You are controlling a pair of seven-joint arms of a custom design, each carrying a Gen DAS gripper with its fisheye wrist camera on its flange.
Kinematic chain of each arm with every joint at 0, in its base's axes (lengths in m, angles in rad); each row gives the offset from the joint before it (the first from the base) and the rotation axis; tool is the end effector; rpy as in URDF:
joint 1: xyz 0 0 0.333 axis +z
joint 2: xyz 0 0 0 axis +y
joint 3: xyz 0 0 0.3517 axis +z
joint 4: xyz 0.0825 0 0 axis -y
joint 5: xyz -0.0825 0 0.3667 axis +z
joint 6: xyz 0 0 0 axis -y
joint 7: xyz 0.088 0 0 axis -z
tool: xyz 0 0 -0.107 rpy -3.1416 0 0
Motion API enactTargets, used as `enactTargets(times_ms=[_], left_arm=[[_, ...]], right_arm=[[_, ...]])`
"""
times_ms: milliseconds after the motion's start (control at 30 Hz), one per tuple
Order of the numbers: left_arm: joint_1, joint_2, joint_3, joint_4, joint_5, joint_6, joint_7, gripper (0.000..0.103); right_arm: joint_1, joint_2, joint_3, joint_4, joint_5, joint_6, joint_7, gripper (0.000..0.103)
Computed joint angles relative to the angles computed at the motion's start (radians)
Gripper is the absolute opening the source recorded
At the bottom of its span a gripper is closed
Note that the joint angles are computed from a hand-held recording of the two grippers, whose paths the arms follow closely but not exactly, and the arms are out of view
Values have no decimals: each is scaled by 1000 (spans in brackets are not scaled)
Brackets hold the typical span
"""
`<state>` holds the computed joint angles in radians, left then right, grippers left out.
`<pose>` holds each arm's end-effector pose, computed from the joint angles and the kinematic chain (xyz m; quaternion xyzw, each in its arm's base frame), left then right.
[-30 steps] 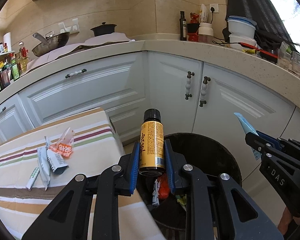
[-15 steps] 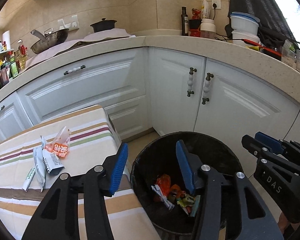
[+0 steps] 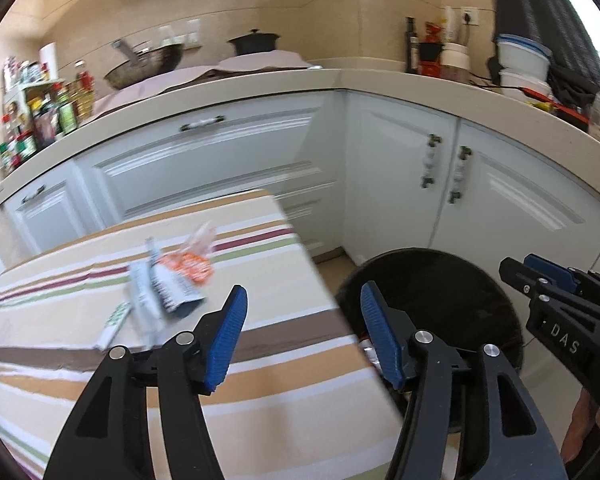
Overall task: Collect trash
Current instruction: 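Move both grippers back from the bin toward the table, then grasp the clear plastic bag with orange print with the right gripper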
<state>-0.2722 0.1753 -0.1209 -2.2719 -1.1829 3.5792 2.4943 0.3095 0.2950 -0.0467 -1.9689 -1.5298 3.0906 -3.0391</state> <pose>0.5209 -0.0877 0.4186 -0.6423 0.6227 -0.2869 0.3425 0.5609 0.2385 0.4052 -0.6724 0.6060 -0.2572 0.3383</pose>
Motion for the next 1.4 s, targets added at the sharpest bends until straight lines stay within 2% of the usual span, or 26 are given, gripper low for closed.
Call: enactTargets(times_ms=[167,400,600,767,867,967,1067,1133,1400], left_arm=[[25,-18,15,-30,-61,23,38,59],[96,-42,16,-73,-98,41,41,59],[152,-60,23,-108,-87,48,10,59],[197,-73,40,-132,-66,54,-11,59],[227,-72,54,-137,-53,60,-27,59],[258,-67,70,-136,-39,63,-39,60],[287,-58,87,-122,-38,55,-35,60],[302,-49,98,-110,-37,53,-30,60],[347,-15,131,-68,-34,33,-12,61]], right_arm=[[28,24,13,20,57,15,-75,31],[88,75,16,61,227,37,-267,31],[111,126,54,111,401,35,-459,31],[102,189,125,186,561,9,-644,31],[101,242,170,258,648,-28,-745,31],[118,291,188,330,713,-65,-822,32],[143,331,188,392,766,-102,-884,34],[161,365,186,447,803,-131,-922,38],[226,497,162,665,953,-259,-1053,38]])
